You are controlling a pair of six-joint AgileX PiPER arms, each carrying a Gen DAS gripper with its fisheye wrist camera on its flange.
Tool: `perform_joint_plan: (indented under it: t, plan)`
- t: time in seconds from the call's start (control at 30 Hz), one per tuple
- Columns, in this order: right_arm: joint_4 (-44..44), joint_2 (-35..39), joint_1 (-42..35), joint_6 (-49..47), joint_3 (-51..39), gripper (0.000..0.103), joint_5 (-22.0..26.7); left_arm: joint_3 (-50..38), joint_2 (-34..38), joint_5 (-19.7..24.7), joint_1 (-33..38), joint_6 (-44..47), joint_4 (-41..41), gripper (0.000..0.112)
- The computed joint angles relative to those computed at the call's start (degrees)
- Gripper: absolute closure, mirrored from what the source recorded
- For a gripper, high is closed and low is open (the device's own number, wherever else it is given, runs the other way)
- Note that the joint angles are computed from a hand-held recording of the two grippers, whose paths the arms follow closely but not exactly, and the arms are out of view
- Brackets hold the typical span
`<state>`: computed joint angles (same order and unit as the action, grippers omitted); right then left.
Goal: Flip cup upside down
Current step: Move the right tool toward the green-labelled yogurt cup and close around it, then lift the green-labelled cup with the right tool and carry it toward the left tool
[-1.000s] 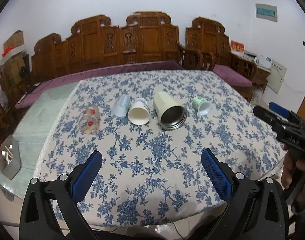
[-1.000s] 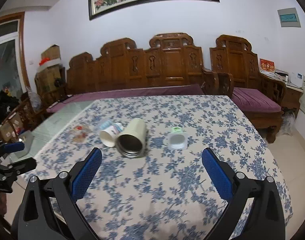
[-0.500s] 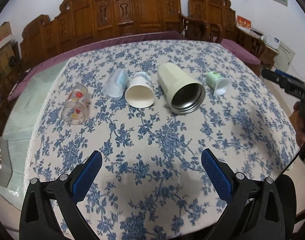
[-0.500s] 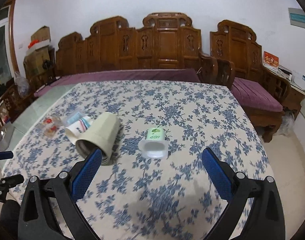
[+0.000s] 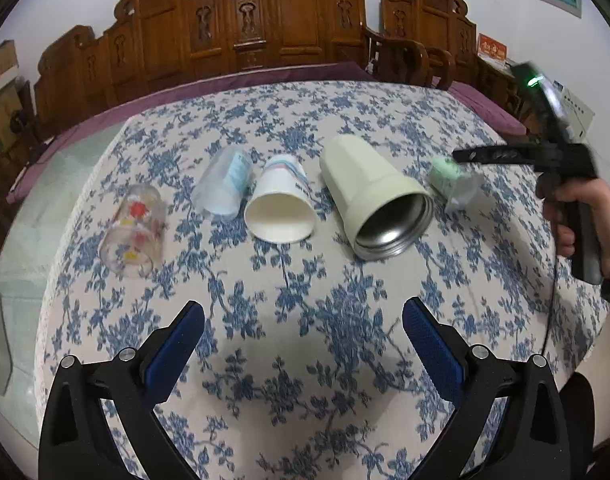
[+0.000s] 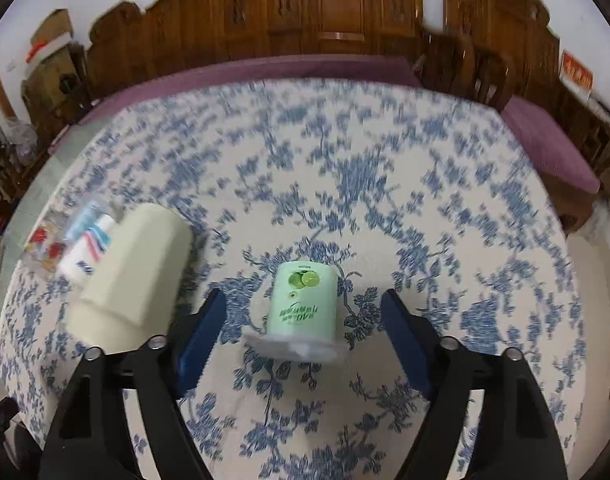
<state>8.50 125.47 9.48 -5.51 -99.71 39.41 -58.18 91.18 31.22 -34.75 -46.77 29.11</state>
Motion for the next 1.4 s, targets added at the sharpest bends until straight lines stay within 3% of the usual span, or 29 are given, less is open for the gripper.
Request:
perform_joint_plan:
  t: [0.2,0.27,0.43,0.7,1.0,1.4]
  plan:
    - [1.3,8.9,-1.2,1.3,-12.4,0.042,10.0,-0.3,0.2,-1.3,0.8,0.8,0.1,0.017]
    - [2.9,9.6,-1.7,0.5,-13.1,0.051,11.0,0.3,-0.4,-2.2,0.8,0.7,0.5,0.017]
    - [5.4,6.1,-2.3,-1.0,-8.0,0.053,10.4,1.8,-2.3,-2.8,0.3,-0.1,1.0,0.017]
    - [12.2,-8.6,-0.3,-8.4,13.3,0.053,2.1,5.4,-7.3,0.0,-2.6,-6.1,5.3,0.017]
    - [18.5,-21.8,8.6,-12.0,33.3,0.052,-4.8,11.3,-15.0,2.6,-4.0,-10.4,6.5,0.017]
    - [16.8,-22.3,20.0,-5.1,40.0,0.052,-10.1,15.3,-22.0,6.4,-4.6,-10.2,5.6,0.017]
